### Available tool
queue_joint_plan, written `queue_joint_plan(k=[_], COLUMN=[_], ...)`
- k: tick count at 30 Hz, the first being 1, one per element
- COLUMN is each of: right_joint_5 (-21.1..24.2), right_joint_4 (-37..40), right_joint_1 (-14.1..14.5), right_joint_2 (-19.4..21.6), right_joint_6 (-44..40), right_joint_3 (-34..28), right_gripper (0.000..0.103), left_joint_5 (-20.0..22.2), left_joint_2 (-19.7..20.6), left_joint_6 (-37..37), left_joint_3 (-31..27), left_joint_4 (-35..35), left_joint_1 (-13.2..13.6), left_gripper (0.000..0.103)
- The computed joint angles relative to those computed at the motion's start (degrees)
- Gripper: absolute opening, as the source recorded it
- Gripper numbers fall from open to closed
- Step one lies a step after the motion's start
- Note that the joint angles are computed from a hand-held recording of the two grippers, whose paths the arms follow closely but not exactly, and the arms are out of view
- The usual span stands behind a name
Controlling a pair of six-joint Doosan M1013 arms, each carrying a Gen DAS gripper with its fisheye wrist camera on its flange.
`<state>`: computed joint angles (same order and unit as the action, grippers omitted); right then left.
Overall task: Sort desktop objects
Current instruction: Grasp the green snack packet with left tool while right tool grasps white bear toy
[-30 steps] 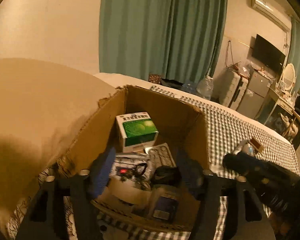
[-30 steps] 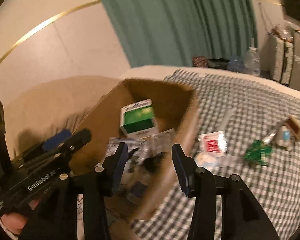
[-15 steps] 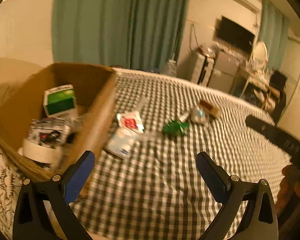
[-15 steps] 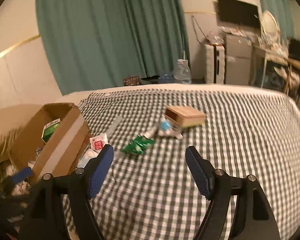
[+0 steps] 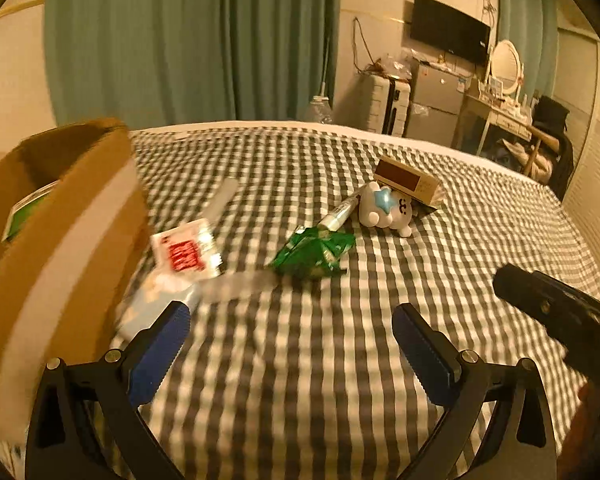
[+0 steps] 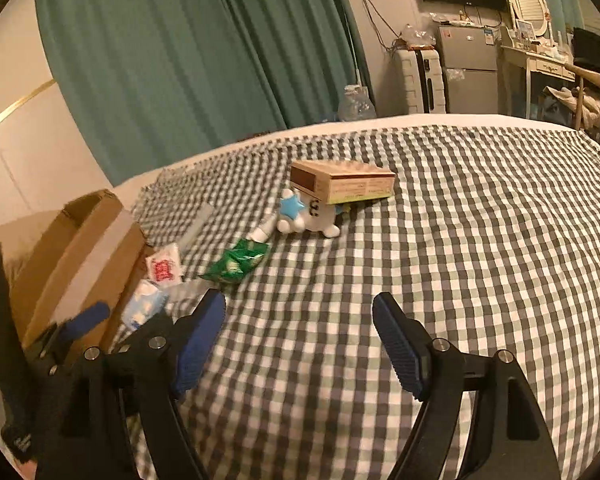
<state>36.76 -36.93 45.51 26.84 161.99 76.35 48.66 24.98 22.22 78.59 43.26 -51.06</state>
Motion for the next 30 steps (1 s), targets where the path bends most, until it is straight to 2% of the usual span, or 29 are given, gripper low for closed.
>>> queue_joint_plan(k=[6, 8, 11, 13, 15, 19, 24, 25, 26, 29, 30], right_joint_5=[-2.0, -2.6, -3.0, -2.5, -1.3, -0.9, 1.0, 3.0, 3.0, 2.7, 3.3], right_joint_4=[1.7, 2.9, 8.3, 10.1, 9.6, 10.3, 9.1, 9.6, 8.9, 7.4, 6.8], right_joint_1=[-2.3, -3.1, -4.4, -4.7, -4.7, -5.0, -5.2, -5.3, -5.3, -5.3, -5.1], right_joint_2=[2.5, 3.7, 5.9, 7.4, 8.8, 10.9, 12.9, 13.8, 14.0, 14.3, 14.3], right_joint_6=[-2.1, -3.2, -8.1, -10.2, -9.3, -7.5, -5.7, -7.0, -6.6, -6.3, -6.5], right_joint_3=[-2.3, -3.6, -5.8, -7.6, -9.3, -11.5, -14.7, -16.3, -16.6, -16.6, -16.8], right_gripper=[0.076, 0.076, 0.077, 0.077, 0.087, 0.090, 0.094, 0.094, 0.094, 0.094, 0.086], left_joint_5=[-1.7, -2.9, -3.2, -3.4, -6.5, -11.4, -11.8, -12.4, -12.7, -13.8, -14.1], left_joint_2=[5.0, 6.3, 8.2, 8.8, 8.3, 6.9, 6.9, 7.1, 7.4, 7.6, 7.6], left_joint_6=[2.5, 3.2, 7.0, 7.5, 5.7, 3.4, 4.3, 6.6, 9.1, 10.4, 10.2], left_joint_3=[-5.1, -6.1, -7.8, -7.9, -6.2, -3.6, -3.8, -4.0, -4.4, -4.6, -4.6], left_joint_4=[-2.3, -3.2, -7.2, -8.0, -7.0, -7.6, -7.4, -9.8, -12.3, -14.0, -13.9], left_joint_1=[2.0, 2.6, 3.6, 3.9, 4.2, 5.2, 6.2, 6.6, 7.1, 7.7, 7.9], left_gripper=[0.101, 0.079, 0.060, 0.054, 0.053, 0.046, 0.046, 0.047, 0.047, 0.047, 0.047])
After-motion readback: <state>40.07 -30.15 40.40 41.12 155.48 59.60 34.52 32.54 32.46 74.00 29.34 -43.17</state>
